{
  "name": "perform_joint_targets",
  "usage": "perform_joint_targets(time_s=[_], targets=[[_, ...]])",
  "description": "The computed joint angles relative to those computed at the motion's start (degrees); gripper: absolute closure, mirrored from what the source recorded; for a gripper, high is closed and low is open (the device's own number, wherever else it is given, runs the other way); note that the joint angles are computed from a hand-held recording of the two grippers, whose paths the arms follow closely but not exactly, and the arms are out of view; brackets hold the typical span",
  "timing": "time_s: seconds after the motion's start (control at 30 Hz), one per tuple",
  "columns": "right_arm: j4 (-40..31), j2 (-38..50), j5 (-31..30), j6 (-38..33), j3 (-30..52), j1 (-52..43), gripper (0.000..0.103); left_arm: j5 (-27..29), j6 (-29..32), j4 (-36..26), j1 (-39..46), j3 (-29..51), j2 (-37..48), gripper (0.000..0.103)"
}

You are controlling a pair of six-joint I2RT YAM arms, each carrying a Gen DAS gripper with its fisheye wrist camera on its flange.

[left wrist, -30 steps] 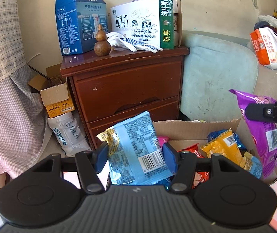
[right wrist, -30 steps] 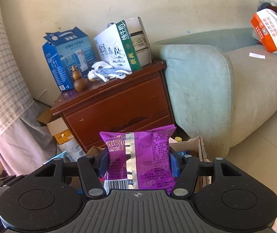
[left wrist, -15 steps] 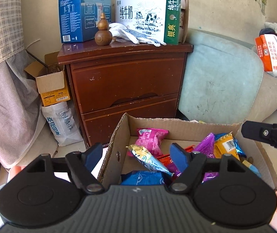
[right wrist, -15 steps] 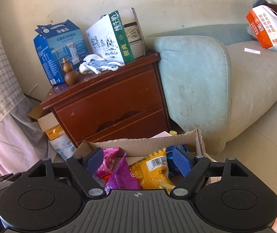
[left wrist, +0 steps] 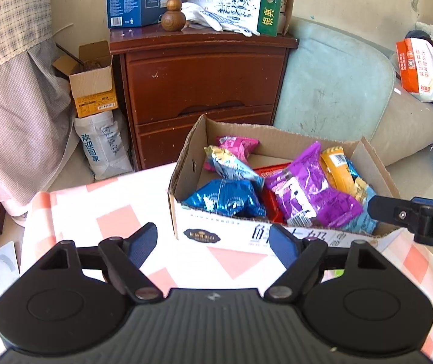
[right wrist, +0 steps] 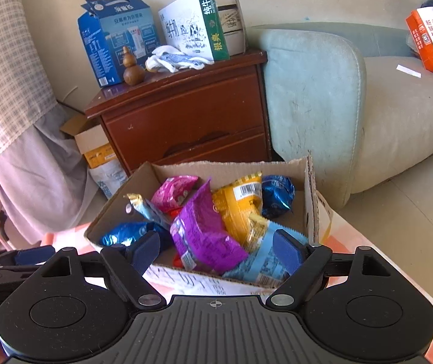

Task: Organize snacks
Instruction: 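Move the right tool to the silver foil bag while the left tool reaches the yellow waffle bag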

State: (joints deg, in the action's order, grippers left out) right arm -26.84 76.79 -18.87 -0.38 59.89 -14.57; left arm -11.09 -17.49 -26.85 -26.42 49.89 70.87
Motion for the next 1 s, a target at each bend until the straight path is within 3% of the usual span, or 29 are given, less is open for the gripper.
perform_joint_targets(time_s=[0.23,0.53,0.7,1.0], targets=[[-12.5,-8.0,0.5,-5.0,-5.0,-2.5,0.019,-0.3,-4.8,-6.1,-6.9,-7.1,-8.1,0.023],[-18.9,-14.1,3.9,-7.8,-10.6,-4.9,0.018,-1.7,-13.5,-11.4,-22.8,-14.5,-14.2,0.023],[-22.1,-14.5,3.1,-7.8,-11.6,-6.6,0.018,-0.3,-17.0,-11.5,-28.9,-17.4,-16.3,0.023],[-23.1,-12.6,4.2,-4.4,-12.8,-3.9,0.018,-6.3,-19.9,-6.7,-37.2,-19.7,-10.4,0.023]])
